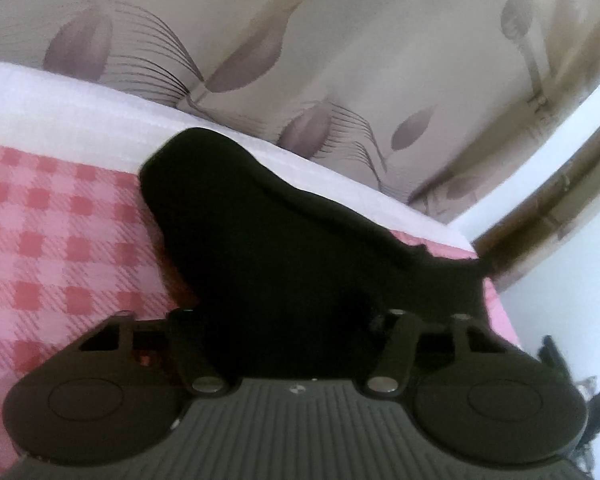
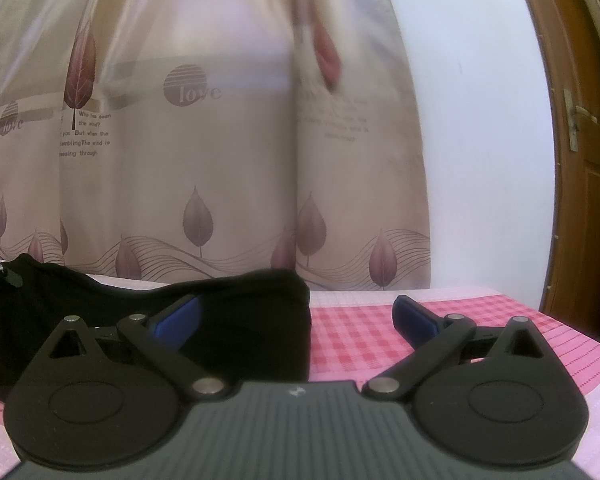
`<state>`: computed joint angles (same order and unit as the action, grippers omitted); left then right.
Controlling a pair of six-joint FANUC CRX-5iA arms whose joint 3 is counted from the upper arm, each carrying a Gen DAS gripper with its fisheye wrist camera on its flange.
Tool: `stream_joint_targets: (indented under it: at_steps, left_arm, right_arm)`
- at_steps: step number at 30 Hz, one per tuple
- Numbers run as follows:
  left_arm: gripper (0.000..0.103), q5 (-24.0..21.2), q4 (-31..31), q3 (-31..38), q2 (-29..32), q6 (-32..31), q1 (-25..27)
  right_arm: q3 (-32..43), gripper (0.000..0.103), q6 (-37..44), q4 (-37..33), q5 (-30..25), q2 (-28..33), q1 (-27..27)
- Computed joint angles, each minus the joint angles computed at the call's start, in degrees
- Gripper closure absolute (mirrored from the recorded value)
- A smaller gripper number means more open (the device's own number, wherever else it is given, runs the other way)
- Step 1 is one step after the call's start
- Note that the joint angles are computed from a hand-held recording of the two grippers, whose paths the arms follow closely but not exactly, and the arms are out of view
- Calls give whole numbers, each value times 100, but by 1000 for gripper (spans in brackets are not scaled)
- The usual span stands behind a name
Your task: Fold small clothes
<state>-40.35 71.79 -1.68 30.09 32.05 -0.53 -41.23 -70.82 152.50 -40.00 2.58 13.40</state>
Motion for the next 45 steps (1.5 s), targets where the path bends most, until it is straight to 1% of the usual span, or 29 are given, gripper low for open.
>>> stream_joint_targets:
  at_steps: [3, 5, 7, 11, 14, 17, 19, 20, 21, 22, 23, 26, 28, 29, 31, 35, 38, 43, 45]
  left_arm:
    - [48, 138, 3, -85, -61, -136, -27]
    - [45, 67, -34, -19, -20, -85, -9]
    - [42, 33, -44, 17, 5, -192, -6]
    - [42, 89, -130, 43, 8, -286, -21]
    - [42, 180, 227, -102, -15, -520, -67]
    - [42, 198, 225, -118, -28, -580, -74]
    - [45, 143, 261, -109, -11, -474, -71]
    - [51, 211, 223, -122, -32, -384, -79]
    - [63, 315, 110, -129, -65, -281, -94]
    - [68, 399, 24, -141, -96, -243, -115]
    - [73, 476, 89, -208, -145, -316, -163]
    - [78, 971, 368, -460, -363, -581, -399]
    - [80, 1157, 757, -607, -486, -749, -539]
    - [80, 1190, 844, -631, -533, -728, -585]
    - [80, 1153, 792, -615, -595, -497, -614]
    - [80, 1186, 145, -473, -731, 263, -669]
    - [81, 1192, -296, -355, -802, 677, -751]
    - [81, 1088, -1313, 88, -757, 1884, -882]
    - [81, 1023, -1559, 255, -700, 2304, -952]
  right_arm:
    - [-1, 0, -1, 2, -1, 0, -1]
    - [-3, 0, -12, 13, 4, -3, -6]
    - [-3, 0, -18, 22, 6, -4, -10]
    - [-1, 0, -12, 8, 2, -4, -5]
    - [-4, 0, 1, -6, -4, -4, 3]
    - [-6, 0, -1, -11, -6, -3, 5]
    - [-4, 0, 1, -12, -6, -1, 6]
    - [-6, 0, 4, -18, -7, -1, 9]
    - [-6, 0, 6, -21, -8, -1, 11]
    - [-6, 0, 6, -21, -8, -1, 11]
    - [-5, 0, 3, -19, -8, 1, 11]
    - [-3, 0, 0, -16, -7, 2, 11]
    - [-2, 0, -11, -13, -12, 4, 11]
    - [-1, 0, -22, -4, -15, 5, 8]
    - [-10, 0, -46, -4, -32, -5, 6]
    - [-17, 0, -106, 18, -64, -9, -3]
    - [-34, 0, -138, 27, -97, -8, 0]
    - [-60, 0, -284, 127, -159, -19, -20]
    - [-58, 0, -366, 210, -163, -22, -47]
